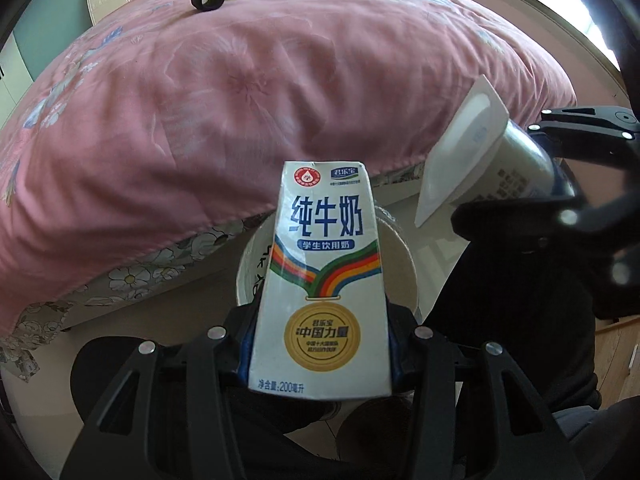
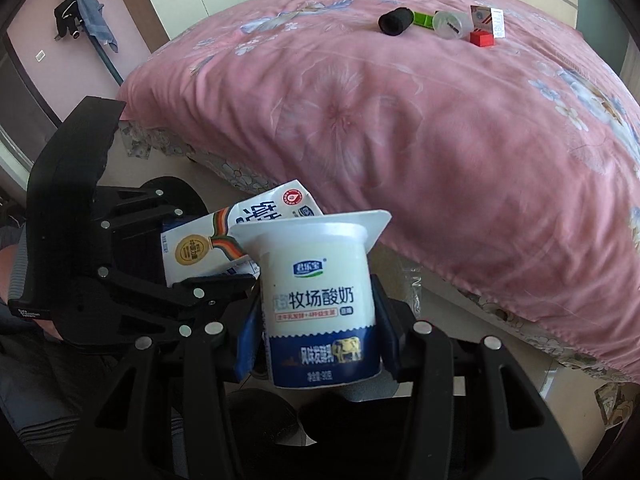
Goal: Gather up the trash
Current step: 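Carry the milk carton and yogurt cup in both tools over the wastebasket, then open both tools to drop the carton and yogurt cup into the wastebasket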
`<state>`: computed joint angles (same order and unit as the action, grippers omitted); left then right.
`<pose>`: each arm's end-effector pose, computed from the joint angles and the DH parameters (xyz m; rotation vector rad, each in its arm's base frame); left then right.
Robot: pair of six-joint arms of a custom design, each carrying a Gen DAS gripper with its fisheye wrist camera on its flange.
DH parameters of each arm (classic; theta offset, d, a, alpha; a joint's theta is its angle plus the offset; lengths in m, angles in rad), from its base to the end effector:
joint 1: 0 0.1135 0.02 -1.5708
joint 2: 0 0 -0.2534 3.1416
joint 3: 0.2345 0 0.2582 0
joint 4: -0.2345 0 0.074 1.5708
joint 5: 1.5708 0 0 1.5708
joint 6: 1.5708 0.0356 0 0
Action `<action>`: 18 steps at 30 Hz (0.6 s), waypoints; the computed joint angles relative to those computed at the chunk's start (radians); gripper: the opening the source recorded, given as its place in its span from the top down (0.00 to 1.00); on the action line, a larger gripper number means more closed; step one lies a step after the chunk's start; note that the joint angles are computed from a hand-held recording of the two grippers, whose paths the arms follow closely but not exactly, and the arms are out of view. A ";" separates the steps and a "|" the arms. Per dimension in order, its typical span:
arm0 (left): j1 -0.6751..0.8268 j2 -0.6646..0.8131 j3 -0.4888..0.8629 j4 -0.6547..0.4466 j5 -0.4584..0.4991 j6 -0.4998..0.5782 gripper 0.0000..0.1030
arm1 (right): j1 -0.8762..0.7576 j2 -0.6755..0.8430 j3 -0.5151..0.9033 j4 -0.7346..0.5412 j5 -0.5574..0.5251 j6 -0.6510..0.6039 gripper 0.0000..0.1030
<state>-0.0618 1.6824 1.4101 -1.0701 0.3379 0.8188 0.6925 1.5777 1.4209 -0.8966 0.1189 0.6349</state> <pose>0.3292 -0.0322 0.2508 1.2379 2.4993 -0.3238 0.2592 0.2095 0.2919 -0.0345 2.6460 0.3073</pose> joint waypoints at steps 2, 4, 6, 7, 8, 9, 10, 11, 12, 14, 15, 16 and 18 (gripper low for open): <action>-0.015 0.033 -0.029 0.031 -0.036 -0.003 0.51 | -0.016 0.031 -0.026 0.038 -0.029 0.000 0.52; -0.028 0.072 -0.037 0.052 -0.063 -0.006 0.51 | -0.032 0.066 -0.050 0.082 -0.074 -0.005 0.52; -0.039 0.114 -0.035 0.070 -0.087 -0.013 0.51 | -0.045 0.099 -0.070 0.126 -0.114 -0.005 0.52; -0.043 0.139 -0.026 0.073 -0.093 -0.020 0.51 | -0.052 0.115 -0.076 0.146 -0.130 -0.009 0.52; -0.047 0.164 -0.018 0.079 -0.102 -0.021 0.51 | -0.058 0.135 -0.079 0.157 -0.135 -0.007 0.52; -0.053 0.189 -0.011 0.086 -0.117 -0.026 0.51 | -0.069 0.152 -0.086 0.175 -0.159 -0.008 0.52; -0.060 0.211 -0.009 0.097 -0.129 -0.033 0.51 | -0.076 0.169 -0.090 0.191 -0.176 -0.012 0.52; -0.068 0.229 -0.012 0.110 -0.141 -0.036 0.51 | -0.081 0.186 -0.089 0.200 -0.174 -0.012 0.52; -0.076 0.249 -0.007 0.115 -0.154 -0.047 0.51 | -0.089 0.199 -0.092 0.215 -0.189 -0.012 0.52; -0.092 0.281 -0.007 0.136 -0.176 -0.053 0.51 | -0.104 0.231 -0.085 0.228 -0.210 -0.018 0.52; -0.097 0.296 -0.004 0.142 -0.184 -0.059 0.51 | -0.112 0.245 -0.082 0.237 -0.222 -0.021 0.52; -0.102 0.308 -0.005 0.151 -0.191 -0.061 0.51 | -0.118 0.261 -0.077 0.241 -0.235 -0.027 0.52; -0.112 0.333 0.000 0.161 -0.205 -0.071 0.51 | -0.125 0.289 -0.069 0.248 -0.247 -0.034 0.52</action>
